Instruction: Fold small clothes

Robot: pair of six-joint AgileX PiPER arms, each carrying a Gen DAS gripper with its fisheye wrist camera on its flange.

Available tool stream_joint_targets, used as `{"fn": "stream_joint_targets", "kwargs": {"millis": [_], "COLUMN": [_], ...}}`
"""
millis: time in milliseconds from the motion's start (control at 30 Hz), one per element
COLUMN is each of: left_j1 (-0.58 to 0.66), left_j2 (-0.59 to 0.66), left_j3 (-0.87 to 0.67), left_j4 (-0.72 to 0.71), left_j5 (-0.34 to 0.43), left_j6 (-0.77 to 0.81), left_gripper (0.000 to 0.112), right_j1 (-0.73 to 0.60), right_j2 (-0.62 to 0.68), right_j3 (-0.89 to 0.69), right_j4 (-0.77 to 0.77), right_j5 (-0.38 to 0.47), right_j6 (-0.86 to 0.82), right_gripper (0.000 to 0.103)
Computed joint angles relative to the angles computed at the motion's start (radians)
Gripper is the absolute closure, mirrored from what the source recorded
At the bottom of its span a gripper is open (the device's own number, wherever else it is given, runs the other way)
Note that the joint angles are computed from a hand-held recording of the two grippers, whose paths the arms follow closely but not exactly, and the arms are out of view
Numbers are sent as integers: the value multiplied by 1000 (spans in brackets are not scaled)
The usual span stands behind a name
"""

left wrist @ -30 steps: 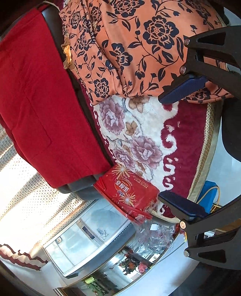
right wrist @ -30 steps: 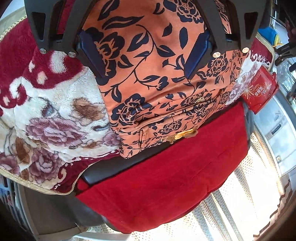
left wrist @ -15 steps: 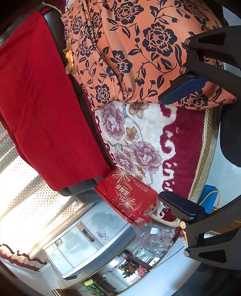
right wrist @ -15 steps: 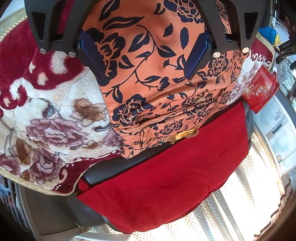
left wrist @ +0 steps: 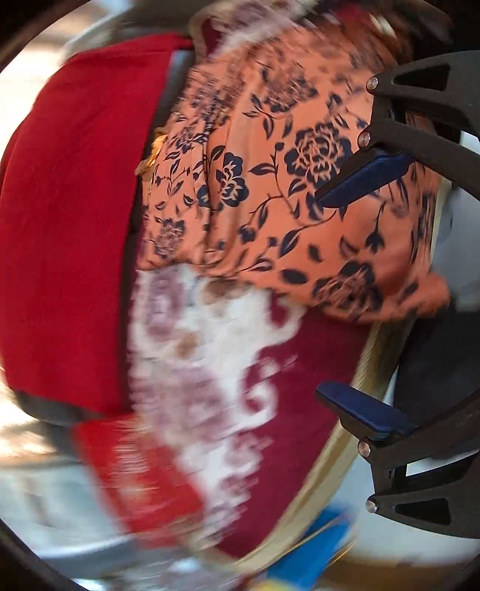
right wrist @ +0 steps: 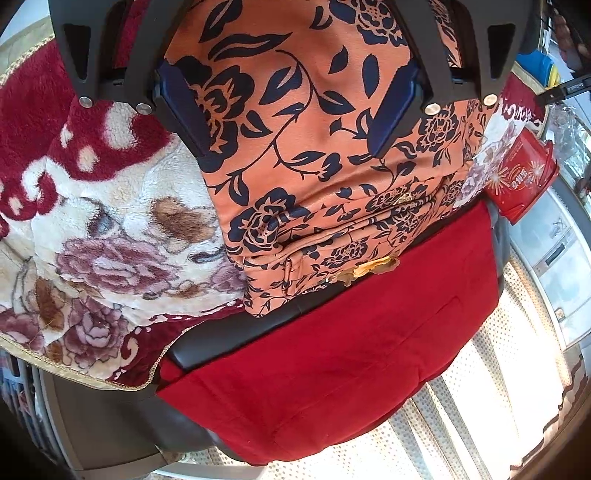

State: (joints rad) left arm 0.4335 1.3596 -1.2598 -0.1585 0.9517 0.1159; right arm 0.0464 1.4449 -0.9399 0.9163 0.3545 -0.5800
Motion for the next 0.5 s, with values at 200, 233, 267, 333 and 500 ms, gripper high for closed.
{"fn": "stream_joint_targets", "kwargs": {"millis": [200,233,267,333,500], "left_j1": [149,149,148,161,183], "left_j2": [63,68,70,80,78], "left_j3": [58,66,80,93,133], "left_j4": [-214,-208,-204,-210,-234], "left_j5": [60,56,49,50,39], "left_j6": [83,87,88,100,145], "left_gripper": [17,17,17,17,17], "right_j1": [-7,-9,-10,-20,-207], "right_j2": [3,3,5,5,-59], "right_j3": [-4,-4,-6,-6,54], "right_j4": [-5,-6,-10,-4,199], "right_j5": [6,6,7,17,212], "right_j6": [0,2,4,-10,-223], "right_gripper": [14,14,14,14,14]}}
